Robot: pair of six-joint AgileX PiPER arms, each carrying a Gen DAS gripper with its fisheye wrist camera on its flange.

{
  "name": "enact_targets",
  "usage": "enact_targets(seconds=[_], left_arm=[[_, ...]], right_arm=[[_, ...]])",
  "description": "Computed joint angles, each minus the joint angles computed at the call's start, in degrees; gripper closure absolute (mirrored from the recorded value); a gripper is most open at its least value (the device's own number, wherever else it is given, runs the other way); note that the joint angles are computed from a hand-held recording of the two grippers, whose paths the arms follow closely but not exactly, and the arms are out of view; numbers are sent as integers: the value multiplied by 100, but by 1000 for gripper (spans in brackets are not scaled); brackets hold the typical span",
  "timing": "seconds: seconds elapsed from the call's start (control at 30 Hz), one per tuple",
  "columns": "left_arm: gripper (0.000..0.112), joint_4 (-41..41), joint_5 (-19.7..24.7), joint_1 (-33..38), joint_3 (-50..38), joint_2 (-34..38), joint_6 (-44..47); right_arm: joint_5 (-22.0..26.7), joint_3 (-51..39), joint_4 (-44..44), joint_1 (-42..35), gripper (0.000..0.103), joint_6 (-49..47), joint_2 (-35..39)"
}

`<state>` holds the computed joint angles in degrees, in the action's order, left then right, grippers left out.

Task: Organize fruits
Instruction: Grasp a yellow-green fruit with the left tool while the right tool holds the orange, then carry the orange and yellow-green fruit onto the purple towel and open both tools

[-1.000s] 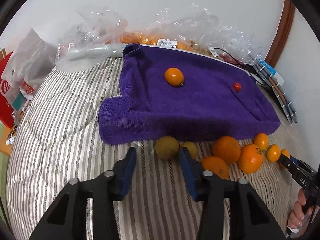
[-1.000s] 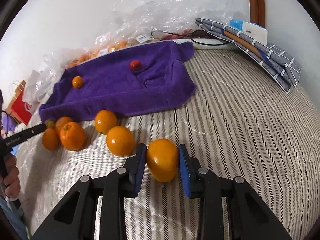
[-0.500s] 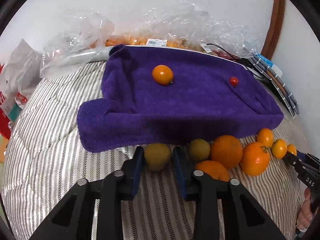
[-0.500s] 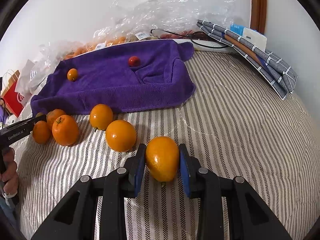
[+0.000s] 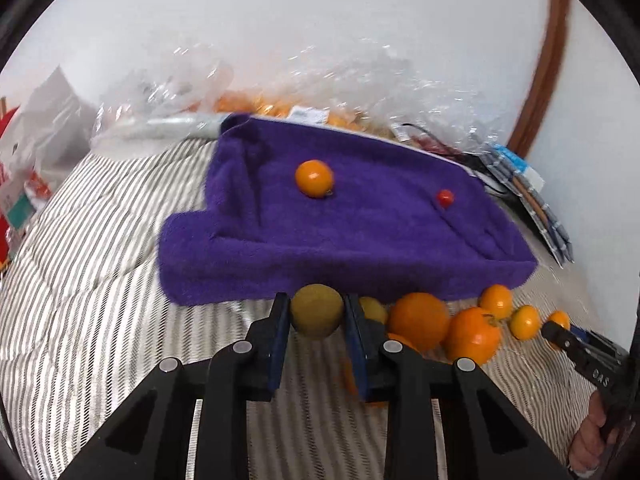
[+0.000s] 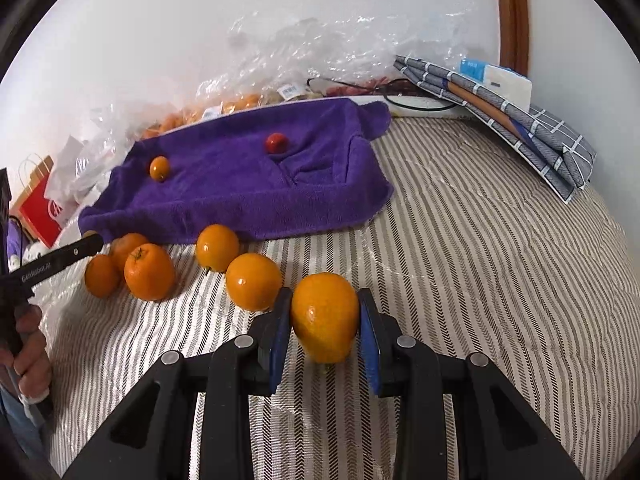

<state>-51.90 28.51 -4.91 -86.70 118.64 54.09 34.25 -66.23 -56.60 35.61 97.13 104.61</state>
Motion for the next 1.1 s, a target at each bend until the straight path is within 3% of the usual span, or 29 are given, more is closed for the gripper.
enact_targets(seconds=[0.17, 0.47, 0.57, 0.67, 0.77, 0.93, 1.1], left_arm=[[86, -82, 30, -74, 47, -55, 244], [86, -939, -150, -3, 372, -271, 990], [86, -1193, -214, 53, 506, -391, 1200], [86, -596, 259, 200, 253, -410, 482], [86, -658, 647, 391, 188, -611, 395], [86, 57, 563, 372, -136, -769, -376], [86, 689, 772, 411, -490, -785, -1173]], right_arm=[[130, 15, -187, 60, 71, 222, -16], [245, 69, -380, 141, 71, 402, -60], [805, -190, -263, 324, 71, 197, 82], [862, -391, 21, 353, 71, -250, 32], [912, -588, 124, 337, 71, -517, -57], [950, -1021, 158, 320, 71, -798, -35], [1074, -1443, 462, 288, 71, -1286, 40]])
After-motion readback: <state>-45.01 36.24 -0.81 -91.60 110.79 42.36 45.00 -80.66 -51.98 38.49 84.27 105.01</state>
